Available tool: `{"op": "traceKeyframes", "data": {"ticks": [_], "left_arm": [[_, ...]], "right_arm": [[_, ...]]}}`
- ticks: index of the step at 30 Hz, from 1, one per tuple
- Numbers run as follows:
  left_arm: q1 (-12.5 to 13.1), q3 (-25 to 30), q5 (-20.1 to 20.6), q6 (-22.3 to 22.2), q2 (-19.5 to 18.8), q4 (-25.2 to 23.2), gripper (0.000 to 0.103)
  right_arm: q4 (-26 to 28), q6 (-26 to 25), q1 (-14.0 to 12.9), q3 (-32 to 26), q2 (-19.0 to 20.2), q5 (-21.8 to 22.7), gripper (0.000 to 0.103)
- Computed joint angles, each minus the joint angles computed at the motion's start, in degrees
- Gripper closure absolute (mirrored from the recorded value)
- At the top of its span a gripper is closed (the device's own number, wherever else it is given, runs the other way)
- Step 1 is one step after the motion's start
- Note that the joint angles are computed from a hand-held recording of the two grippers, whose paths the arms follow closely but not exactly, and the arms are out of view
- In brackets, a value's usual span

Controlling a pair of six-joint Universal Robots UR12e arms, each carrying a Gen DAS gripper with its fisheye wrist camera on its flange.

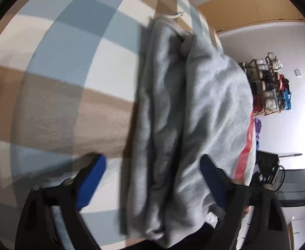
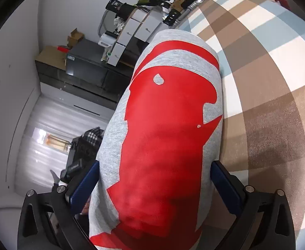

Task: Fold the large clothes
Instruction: 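Smooth the folded hoodie with the right tool while the left tool releases it, then grasp the grey hoodie strip with the left tool while the right tool grasps its red-printed part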

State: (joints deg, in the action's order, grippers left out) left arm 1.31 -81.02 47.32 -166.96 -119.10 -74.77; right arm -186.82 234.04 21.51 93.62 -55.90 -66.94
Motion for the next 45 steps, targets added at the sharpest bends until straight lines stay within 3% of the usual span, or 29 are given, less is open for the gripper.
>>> {"op": "traceKeyframes", "data": {"ticks": [4,7,9,11,16,21,24,25,29,31,33,36,38,45], "left_arm": [[-0.15,2.54,-4.72,1.30,-1.90,-5.28,0.008],[0.55,5.92,-13.29,6.58,-4.91,-18.16,0.006],[0.77,5.40,-15.27,6.46,-5.08,-17.05,0.003],[0.61,5.73,-14.76,6.94,-5.26,-17.13,0.003],[-1.13,7.50,-9.15,6.22,-5.57,-14.61,0.003],[-2.72,8.73,-4.66,12.25,-5.53,-14.91,0.004],[-2.94,8.69,-4.48,11.99,-5.71,-13.68,0.019],[-2.85,8.78,-4.39,11.92,-5.78,-13.59,0.031],[-1.53,7.58,-5.02,13.94,-4.86,-14.95,0.049],[-1.45,6.96,-3.98,15.31,-4.26,-14.42,0.047],[-1.01,6.54,-2.73,16.24,-3.84,-14.97,0.038],[-0.88,7.11,-3.70,15.43,-4.25,-16.35,0.038],[-0.77,7.27,-4.59,16.33,-4.51,-17.27,0.037],[-1.52,8.06,-4.90,20.07,-4.35,-19.15,0.035]], "right_arm": [[-1.54,0.07,0.02,0.59,0.07,0.21,0.000],[-2.48,-0.07,-0.05,0.97,0.16,0.30,0.000],[-2.73,-0.05,-0.09,1.00,0.24,0.44,0.000],[-2.67,-0.06,-0.02,0.84,0.33,0.25,0.000],[-2.53,-0.28,0.17,0.91,0.25,-0.30,0.000],[-2.71,0.52,0.30,1.14,0.13,-0.91,0.000],[-2.20,0.01,0.31,1.09,0.03,-0.93,0.000],[-2.34,0.17,0.24,1.15,0.03,-0.62,0.000],[-1.75,0.64,-0.45,1.11,0.02,1.78,0.000],[1.02,-0.73,-0.80,0.90,-0.45,2.84,0.000],[4.44,-1.22,-1.65,0.25,-0.57,6.51,0.000],[6.36,-0.56,-2.98,-1.24,0.76,13.28,0.000],[5.96,-0.13,-3.35,-1.93,1.66,15.50,0.000],[4.29,0.73,-3.27,-2.30,2.30,15.77,0.000]]}}
